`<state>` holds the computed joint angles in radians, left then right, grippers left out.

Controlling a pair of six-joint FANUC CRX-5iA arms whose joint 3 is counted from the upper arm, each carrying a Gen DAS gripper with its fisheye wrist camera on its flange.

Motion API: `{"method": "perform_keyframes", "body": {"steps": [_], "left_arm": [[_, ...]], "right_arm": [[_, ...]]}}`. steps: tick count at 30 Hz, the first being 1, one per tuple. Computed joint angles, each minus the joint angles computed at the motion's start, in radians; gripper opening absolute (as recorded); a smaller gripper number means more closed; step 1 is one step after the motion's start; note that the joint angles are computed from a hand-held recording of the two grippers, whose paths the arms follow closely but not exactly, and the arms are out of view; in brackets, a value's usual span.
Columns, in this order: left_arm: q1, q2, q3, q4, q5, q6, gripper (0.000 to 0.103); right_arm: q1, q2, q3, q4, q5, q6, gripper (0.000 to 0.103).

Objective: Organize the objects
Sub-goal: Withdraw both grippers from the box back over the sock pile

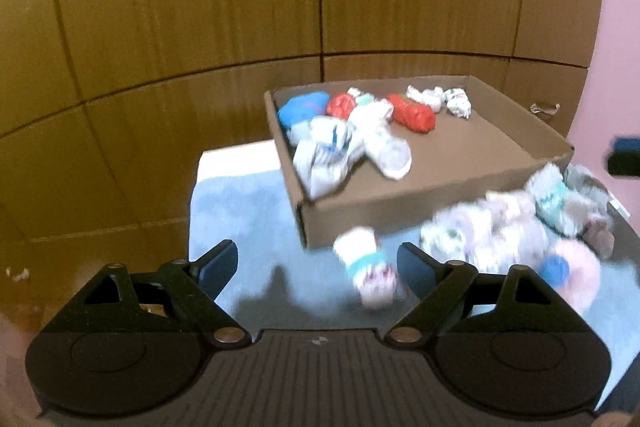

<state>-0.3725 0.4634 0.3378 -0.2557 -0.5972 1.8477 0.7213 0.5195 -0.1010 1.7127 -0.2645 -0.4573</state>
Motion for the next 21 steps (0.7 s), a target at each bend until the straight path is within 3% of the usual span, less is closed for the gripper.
{"method": "perform_keyframes", "body": {"steps": [4, 9, 13, 21], "left_arm": [[-0.027, -0.042, -0.070, -0.094, 0.027, 0.129, 0.091], [-0.064, -0.070, -0.109, -0.193, 0.023, 0.252, 0.094], [-0.081, -0.072, -0.113, -0.211, 0.012, 0.256, 0.095], [-0.100, -0.023, -0.041, -0.260, 0.002, 0.309, 0.095]], "right_arm": [[0.011, -0.023, -0.086, 0.105, -0.079, -0.117, 0.064], [0.038, -0.028, -0.131, 0.085, -0.155, -0.135, 0.068], [0.013, -0.056, -0.169, 0.176, -0.145, -0.262, 0.068], [-0.021, -0.032, -0.130, 0.190, -0.193, -0.268, 0.067]]}}
